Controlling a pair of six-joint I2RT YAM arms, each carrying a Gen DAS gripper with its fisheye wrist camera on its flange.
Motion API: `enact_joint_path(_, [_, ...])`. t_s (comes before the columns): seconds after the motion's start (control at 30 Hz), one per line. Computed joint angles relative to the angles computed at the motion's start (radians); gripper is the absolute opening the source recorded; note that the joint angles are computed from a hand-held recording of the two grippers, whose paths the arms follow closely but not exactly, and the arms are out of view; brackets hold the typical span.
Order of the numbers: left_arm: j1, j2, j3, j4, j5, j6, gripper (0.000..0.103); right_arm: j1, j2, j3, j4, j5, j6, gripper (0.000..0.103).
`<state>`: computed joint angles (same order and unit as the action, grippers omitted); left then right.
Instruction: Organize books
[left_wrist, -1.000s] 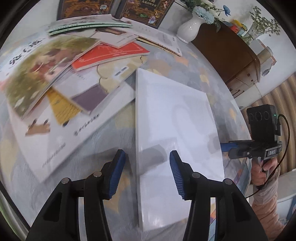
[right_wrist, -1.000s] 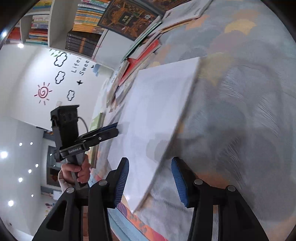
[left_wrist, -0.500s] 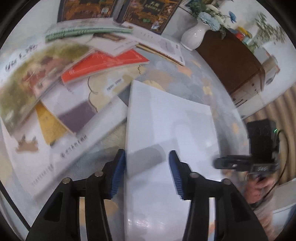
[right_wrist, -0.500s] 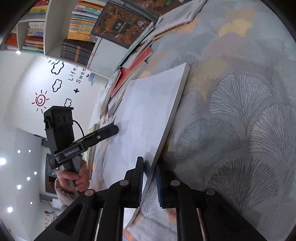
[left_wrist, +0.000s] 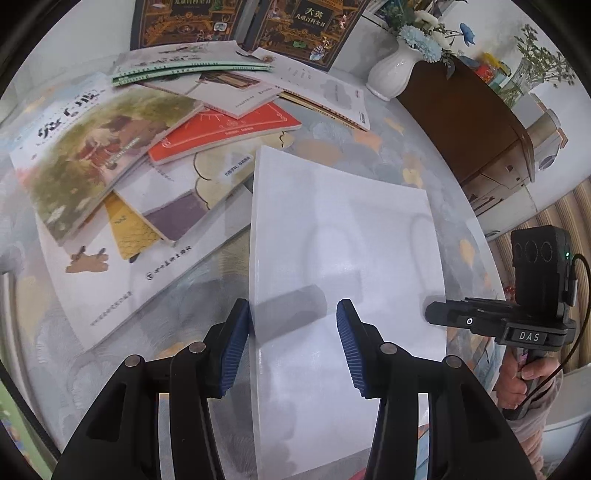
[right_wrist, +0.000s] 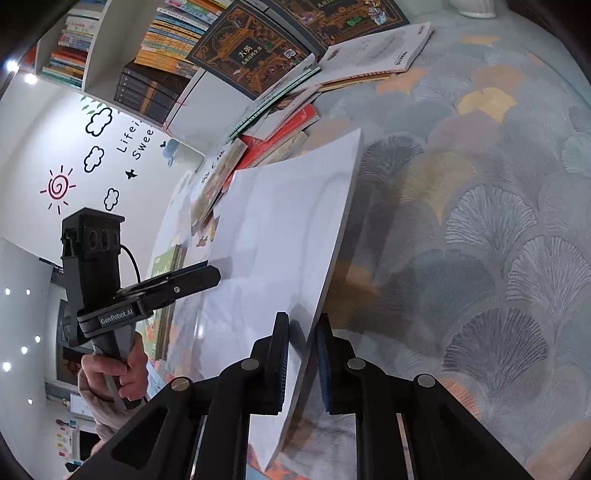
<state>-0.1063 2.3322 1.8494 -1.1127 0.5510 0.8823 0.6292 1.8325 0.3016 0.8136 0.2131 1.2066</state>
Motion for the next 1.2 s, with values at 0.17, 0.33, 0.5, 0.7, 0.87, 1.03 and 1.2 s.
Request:
enact_joint_path(0.17, [0.02, -0.015, 0.0, 0.007, 0.002, -0.003, 0.044, 0.027, -0.078, 0.063, -0.151, 0.035, -0.013, 0.014])
enact_joint_path(0.33, [0.059, -0.013, -0.005, 0.056, 0.027, 0.022, 0.031, 0.036, -0.075, 0.15, -0.27, 0.058, -0.052, 0.014])
enact_joint_path(0.5, [0.082, 0.153, 0.177, -0.077, 0.012, 0.007, 0.027, -0.047, 0.136, 0.129, 0.025, -0.074, -0.075, 0.014])
enact_joint_path(0.7, [0.086, 0.141, 0.187, -0.121, 0.007, 0.003, 0.032, -0.057, 0.259, 0.111, 0.204, -0.109, -0.004, 0.015])
enact_joint_path(0.87, [0.081, 0.039, 0.078, -0.007, -0.052, -0.008, 0.037, -0.004, 0.134, 0.232, -0.11, -0.077, -0.021, 0.015])
enact_joint_path(1.03, [0.125, 0.111, 0.265, -0.154, -0.028, 0.027, 0.037, -0.008, 0.097, 0.273, -0.177, -0.098, -0.024, 0.015])
enact_joint_path(1.2, [0.176, 0.159, 0.42, -0.252, -0.011, 0.054, 0.037, -0.003, 0.098, 0.404, -0.312, -0.127, -0.05, 0.015])
